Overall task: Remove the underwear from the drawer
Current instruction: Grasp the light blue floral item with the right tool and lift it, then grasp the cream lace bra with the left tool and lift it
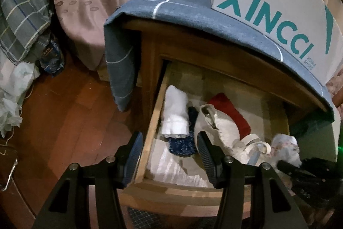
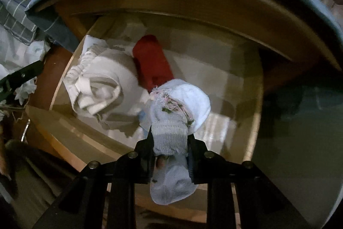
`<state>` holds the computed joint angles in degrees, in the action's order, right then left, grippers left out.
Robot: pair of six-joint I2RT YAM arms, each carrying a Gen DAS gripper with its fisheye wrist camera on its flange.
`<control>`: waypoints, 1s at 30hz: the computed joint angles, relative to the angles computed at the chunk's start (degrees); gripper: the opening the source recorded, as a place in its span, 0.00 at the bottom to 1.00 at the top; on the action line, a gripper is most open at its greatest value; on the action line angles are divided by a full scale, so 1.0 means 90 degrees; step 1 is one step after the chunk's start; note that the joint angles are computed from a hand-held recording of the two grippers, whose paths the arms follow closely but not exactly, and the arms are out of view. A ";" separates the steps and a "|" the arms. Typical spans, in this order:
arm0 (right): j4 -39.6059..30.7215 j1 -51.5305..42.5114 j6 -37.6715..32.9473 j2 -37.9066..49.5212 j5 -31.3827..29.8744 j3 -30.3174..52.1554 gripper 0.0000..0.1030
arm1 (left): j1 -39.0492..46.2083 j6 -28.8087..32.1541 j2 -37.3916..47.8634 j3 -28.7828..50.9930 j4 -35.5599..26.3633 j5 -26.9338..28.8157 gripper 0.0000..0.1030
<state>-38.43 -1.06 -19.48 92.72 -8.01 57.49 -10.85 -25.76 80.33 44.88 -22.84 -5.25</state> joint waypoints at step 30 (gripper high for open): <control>-0.0305 -0.1234 0.0166 0.0643 -0.1491 0.0208 0.21 | -0.0935 0.0269 0.2440 0.2028 -0.0565 0.1085 0.62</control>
<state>-41.18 -12.17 -17.99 98.51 -21.43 59.37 -19.27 -23.34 102.29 63.13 -27.92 4.52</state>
